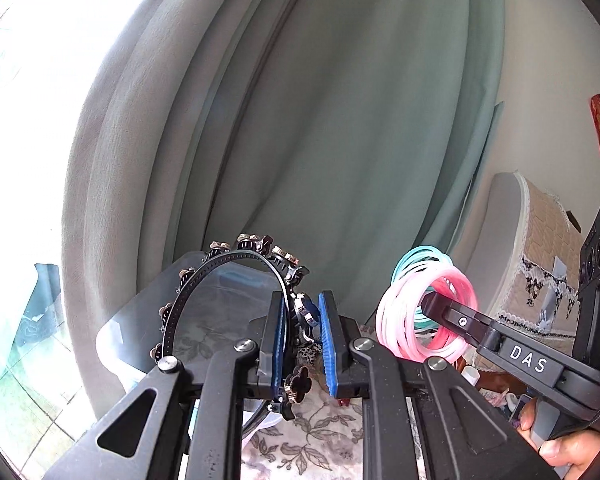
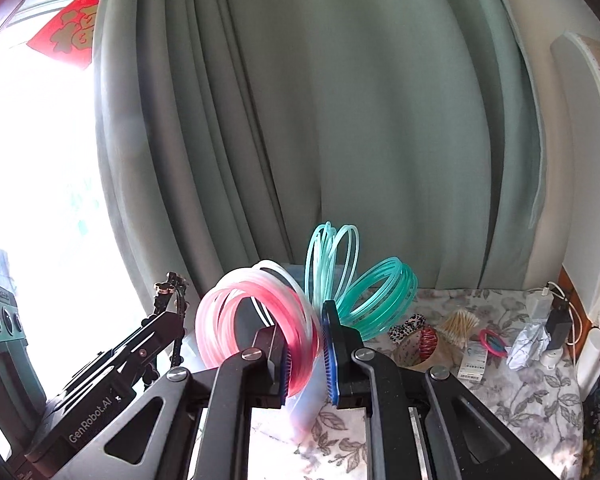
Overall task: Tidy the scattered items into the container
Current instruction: 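Lift the headband with the left gripper while the right gripper lifts the bangles toward the container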
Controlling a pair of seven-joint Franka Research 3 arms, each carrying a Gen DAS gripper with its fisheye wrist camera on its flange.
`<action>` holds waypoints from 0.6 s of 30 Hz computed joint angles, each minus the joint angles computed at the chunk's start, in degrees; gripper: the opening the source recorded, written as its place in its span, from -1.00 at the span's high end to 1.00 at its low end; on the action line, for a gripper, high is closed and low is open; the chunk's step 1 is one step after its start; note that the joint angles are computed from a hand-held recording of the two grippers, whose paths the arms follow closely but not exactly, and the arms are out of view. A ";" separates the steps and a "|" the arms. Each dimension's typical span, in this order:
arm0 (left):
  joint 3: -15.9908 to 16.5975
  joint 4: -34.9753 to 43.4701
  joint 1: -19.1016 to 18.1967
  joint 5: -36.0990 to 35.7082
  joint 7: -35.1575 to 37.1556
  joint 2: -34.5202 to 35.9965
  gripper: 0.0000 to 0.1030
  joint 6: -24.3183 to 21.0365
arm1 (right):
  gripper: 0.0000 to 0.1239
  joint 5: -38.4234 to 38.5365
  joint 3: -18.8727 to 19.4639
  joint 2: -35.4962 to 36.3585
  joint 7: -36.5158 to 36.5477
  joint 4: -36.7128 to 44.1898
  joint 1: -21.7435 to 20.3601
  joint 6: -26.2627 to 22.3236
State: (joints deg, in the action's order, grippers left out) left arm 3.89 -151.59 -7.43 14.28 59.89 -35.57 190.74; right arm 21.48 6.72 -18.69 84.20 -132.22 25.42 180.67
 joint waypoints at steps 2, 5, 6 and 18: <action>0.65 -0.33 0.16 -0.16 -0.19 0.23 0.67 0.52 | 0.76 -0.05 -0.15 0.95 -0.38 0.67 0.55 -0.34; 1.60 -0.70 0.43 -0.20 -0.42 0.78 0.67 1.16 | 0.76 0.52 -0.98 2.57 -1.74 1.67 1.92 -0.65; 1.86 -0.77 0.48 -0.25 -0.58 0.97 0.67 1.26 | 0.76 0.68 -1.07 3.06 -2.12 1.98 2.16 -0.80; 7.21 -0.75 -1.83 0.79 -1.93 4.87 0.67 3.11 | 0.76 4.96 -1.98 10.06 -7.82 6.94 3.43 -3.43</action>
